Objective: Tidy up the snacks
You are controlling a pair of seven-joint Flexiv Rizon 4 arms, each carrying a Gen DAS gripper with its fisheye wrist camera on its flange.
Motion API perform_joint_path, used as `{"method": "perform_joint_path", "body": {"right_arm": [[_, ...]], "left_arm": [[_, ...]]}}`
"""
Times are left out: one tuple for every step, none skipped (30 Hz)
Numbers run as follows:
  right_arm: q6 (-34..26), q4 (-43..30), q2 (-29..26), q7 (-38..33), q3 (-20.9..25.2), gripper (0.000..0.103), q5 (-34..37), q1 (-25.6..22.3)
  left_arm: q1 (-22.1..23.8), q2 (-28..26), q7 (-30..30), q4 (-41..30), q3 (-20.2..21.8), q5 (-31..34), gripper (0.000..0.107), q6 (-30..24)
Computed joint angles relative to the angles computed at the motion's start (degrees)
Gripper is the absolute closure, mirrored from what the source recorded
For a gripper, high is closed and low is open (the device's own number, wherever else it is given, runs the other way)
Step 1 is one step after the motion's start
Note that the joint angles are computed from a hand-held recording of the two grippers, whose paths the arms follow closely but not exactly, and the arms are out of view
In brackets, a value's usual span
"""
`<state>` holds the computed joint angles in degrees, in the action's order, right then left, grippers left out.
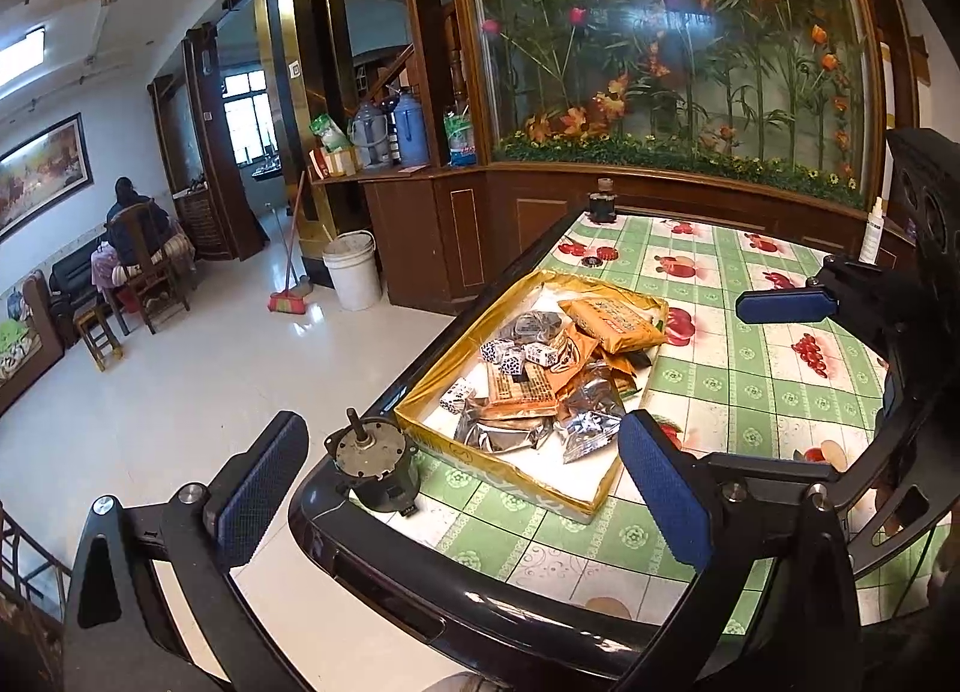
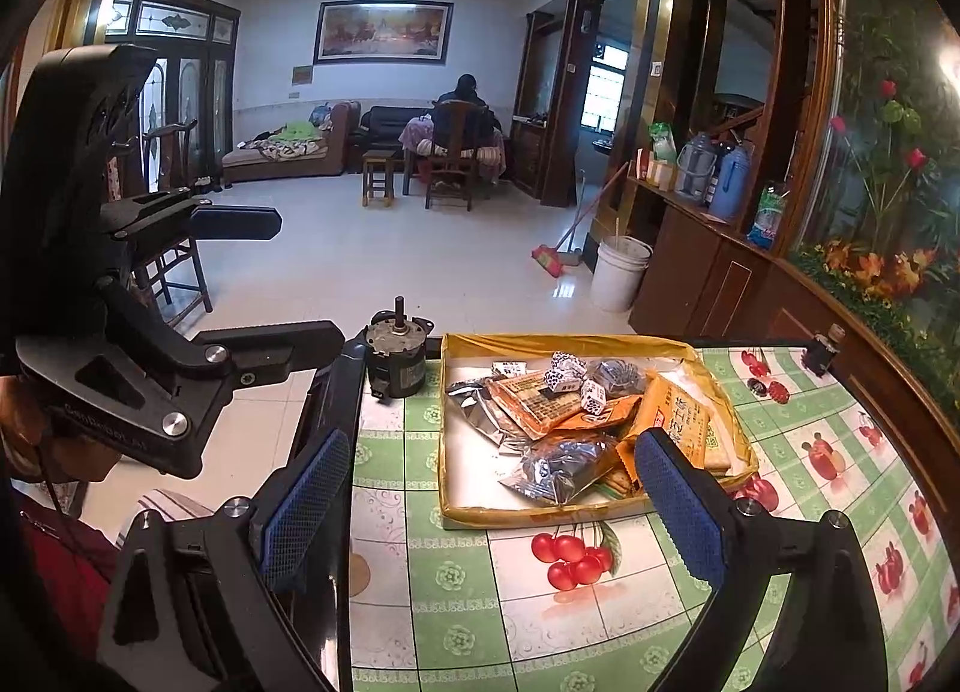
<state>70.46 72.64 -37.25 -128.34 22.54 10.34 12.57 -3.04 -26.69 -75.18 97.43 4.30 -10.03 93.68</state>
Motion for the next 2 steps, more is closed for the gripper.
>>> {"method": "perform_joint_path", "body": {"right_arm": [[-0.05, 0.0, -0.03, 0.13, -0.11, 0.006, -0.02, 0.05], [-0.17, -0.05, -0.04, 0.15, -0.09, 0.006, 0.03, -0.02]], "left_arm": [[0.04, 0.01, 0.05, 0.0, -0.1, 0.02, 0.004, -0.08], [-0.16, -0.02, -0.04, 0.04, 0.07, 0.1, 0.004, -0.07]]}}
